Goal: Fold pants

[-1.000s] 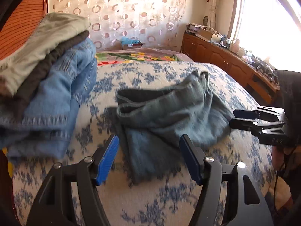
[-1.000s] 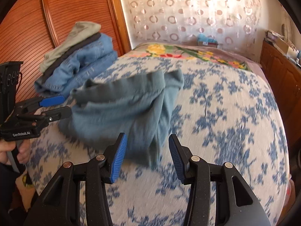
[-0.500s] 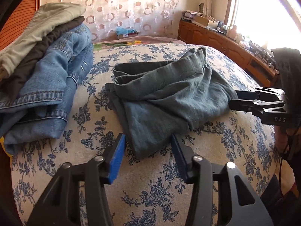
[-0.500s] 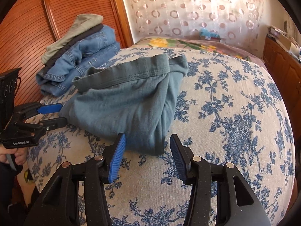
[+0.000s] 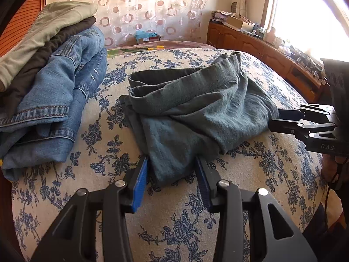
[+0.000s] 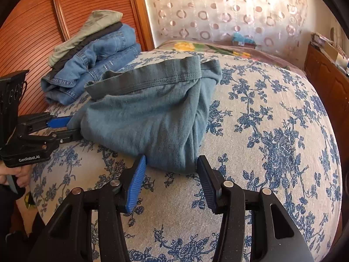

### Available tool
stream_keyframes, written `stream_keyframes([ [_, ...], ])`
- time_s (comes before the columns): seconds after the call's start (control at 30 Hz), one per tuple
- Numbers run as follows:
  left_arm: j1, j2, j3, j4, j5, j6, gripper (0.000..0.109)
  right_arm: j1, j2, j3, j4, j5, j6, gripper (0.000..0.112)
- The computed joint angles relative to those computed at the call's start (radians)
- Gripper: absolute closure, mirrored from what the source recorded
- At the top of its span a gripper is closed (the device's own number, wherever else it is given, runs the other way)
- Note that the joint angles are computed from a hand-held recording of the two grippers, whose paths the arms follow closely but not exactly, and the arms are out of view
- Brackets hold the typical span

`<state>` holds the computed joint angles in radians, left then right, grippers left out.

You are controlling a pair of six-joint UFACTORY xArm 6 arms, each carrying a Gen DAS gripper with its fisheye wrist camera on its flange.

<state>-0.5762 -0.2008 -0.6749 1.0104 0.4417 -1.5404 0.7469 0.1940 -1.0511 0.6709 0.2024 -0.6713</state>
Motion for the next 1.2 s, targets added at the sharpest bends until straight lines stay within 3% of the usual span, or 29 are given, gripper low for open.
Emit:
stream_keyframes([
  [0.1,0.002,0.007,-0.008,-0.013,0.005,0.015,0.068,0.008,-0.003,0.008,-0.029,-0.02,0.009,0.079],
  [0.43,0.007,0.014,-0.013,-0.003,0.005,0.016,0.068,0.002,0.017,-0.026,-0.057,-0.006,0.039,0.082],
  [0.5,0.007,0.011,-0.01,0.0,0.005,0.021,0.077,0.004,0.011,-0.022,-0.031,-0.007,0.007,0.097],
  [0.6,0.004,-0.002,-0.002,0.011,0.004,0.021,0.095,0.005,-0.004,-0.01,-0.001,-0.013,-0.027,0.109],
  [1.03,-0.071,-0.13,0.087,0.101,0.04,-0.083,0.102,-0.021,-0.136,0.083,0.237,0.021,-0.209,0.111],
  [1.2,-0.111,-0.152,0.118,0.097,0.052,-0.122,0.102,-0.014,-0.207,0.175,0.223,0.014,-0.198,0.111],
])
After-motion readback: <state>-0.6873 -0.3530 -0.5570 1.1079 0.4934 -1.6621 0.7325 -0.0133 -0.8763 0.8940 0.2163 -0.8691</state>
